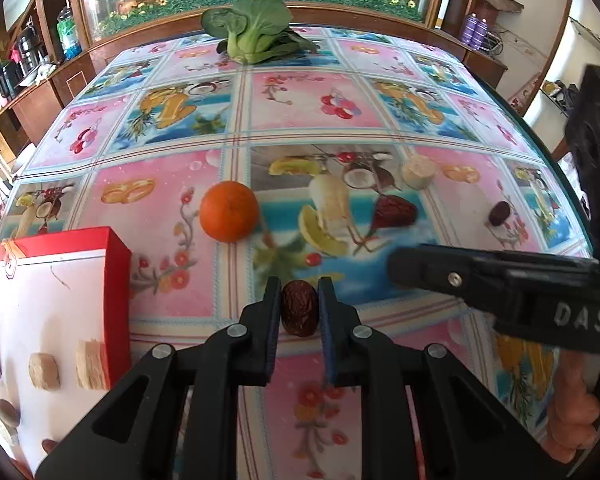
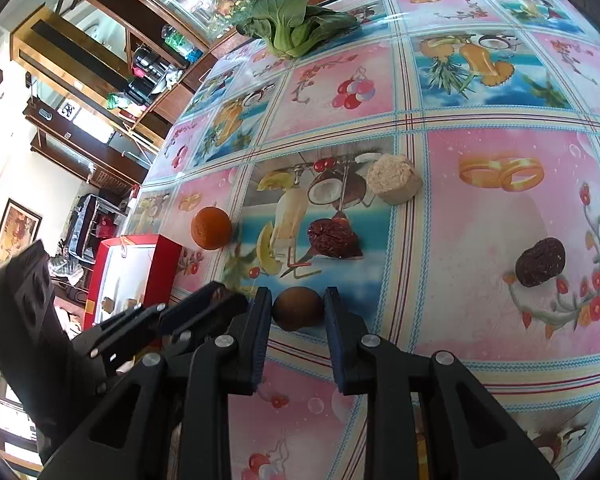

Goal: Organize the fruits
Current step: 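Carry the date and kiwi over the tray and open both grippers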

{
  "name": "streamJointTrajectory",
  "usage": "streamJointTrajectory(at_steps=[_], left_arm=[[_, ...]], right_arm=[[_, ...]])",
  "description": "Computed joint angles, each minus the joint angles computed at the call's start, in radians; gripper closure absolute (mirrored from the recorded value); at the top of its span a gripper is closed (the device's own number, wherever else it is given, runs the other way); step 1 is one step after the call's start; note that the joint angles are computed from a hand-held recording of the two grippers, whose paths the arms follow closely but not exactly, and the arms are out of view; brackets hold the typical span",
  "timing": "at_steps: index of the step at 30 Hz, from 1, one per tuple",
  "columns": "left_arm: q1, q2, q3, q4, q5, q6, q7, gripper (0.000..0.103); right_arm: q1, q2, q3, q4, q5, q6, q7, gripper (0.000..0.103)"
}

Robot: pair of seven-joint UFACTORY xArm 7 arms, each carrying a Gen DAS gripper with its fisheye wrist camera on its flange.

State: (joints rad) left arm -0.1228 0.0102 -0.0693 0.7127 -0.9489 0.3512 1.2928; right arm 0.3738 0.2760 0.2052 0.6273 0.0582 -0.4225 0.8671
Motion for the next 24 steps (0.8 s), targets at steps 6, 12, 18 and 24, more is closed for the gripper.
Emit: streamJointTrajectory(at_steps=[6,12,18,24], left_arm=[[-0.029,-0.106,0.023,-0.073,-0.139,-0.027,0.144,0.083],[-0.062,-0.219,0.099,-0.131,-0.282,-0.06,0.281,0.083],[-0.038,-0.267,0.172,-0.139,-0.369,-0.079,0.397,0.083],[0.03,-0.247,0.211,-0.11,-0.414,-0.066,0.484,0.083]], right_arm=[[0.088,-0.001,-0.045,0.002,0.097,-0.062,-0.096,0.078],[0.245,0.023,-0.109,0.049,0.349,-0.088,-0.327,0.078],[0.371,0.074,-0.139,0.143,0.591,-0.093,-0.531,0.078],[0.497,0.141,-0.16,0.281,0.797,-0.087,-0.724,0.078]])
